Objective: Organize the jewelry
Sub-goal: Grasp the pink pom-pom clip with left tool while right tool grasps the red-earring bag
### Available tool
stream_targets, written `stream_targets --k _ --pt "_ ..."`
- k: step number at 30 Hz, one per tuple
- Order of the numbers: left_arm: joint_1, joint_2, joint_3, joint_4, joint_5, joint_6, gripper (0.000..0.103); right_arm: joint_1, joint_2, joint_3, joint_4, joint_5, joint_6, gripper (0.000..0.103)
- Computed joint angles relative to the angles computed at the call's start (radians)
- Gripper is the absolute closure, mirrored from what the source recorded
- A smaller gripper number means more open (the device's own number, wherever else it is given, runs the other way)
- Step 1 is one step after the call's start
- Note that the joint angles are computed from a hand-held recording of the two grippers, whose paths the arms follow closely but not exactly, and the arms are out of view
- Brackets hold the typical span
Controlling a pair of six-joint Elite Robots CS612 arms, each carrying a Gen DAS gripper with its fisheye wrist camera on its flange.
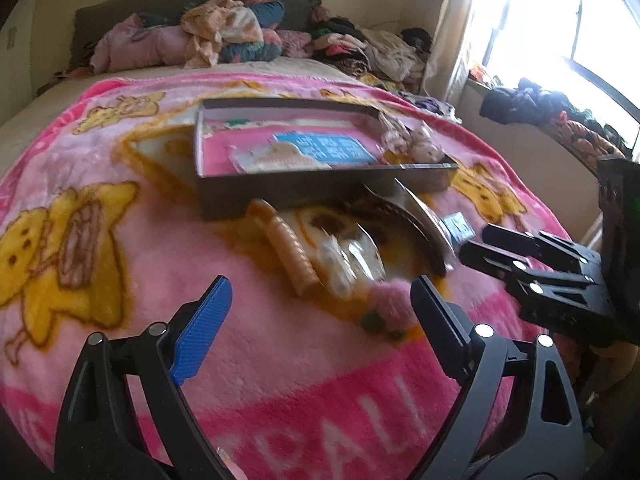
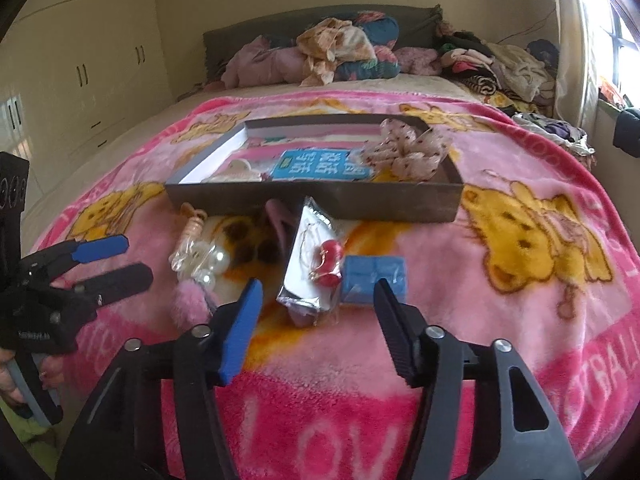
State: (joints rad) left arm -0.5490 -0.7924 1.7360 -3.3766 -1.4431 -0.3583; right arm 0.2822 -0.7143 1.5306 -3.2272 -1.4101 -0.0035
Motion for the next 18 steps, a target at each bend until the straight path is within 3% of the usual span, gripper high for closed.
stream_targets --k 10,15,18 --pt "-0.009 0.010 -0.010 0.028 -0.060 0.038 0.037 0.001 0.016 -0.024 0.034 0.022 -0.018 0.069" --pt "-0.012 0.015 -0.019 0.041 -0.083 0.053 0.050 -0.004 0.020 -0.027 0.025 0.048 -0.022 0.089" --pt "-0.013 0.018 -0.026 0.049 -0.100 0.061 0.056 -0.010 0.021 -0.023 -0.001 0.052 0.002 0.095"
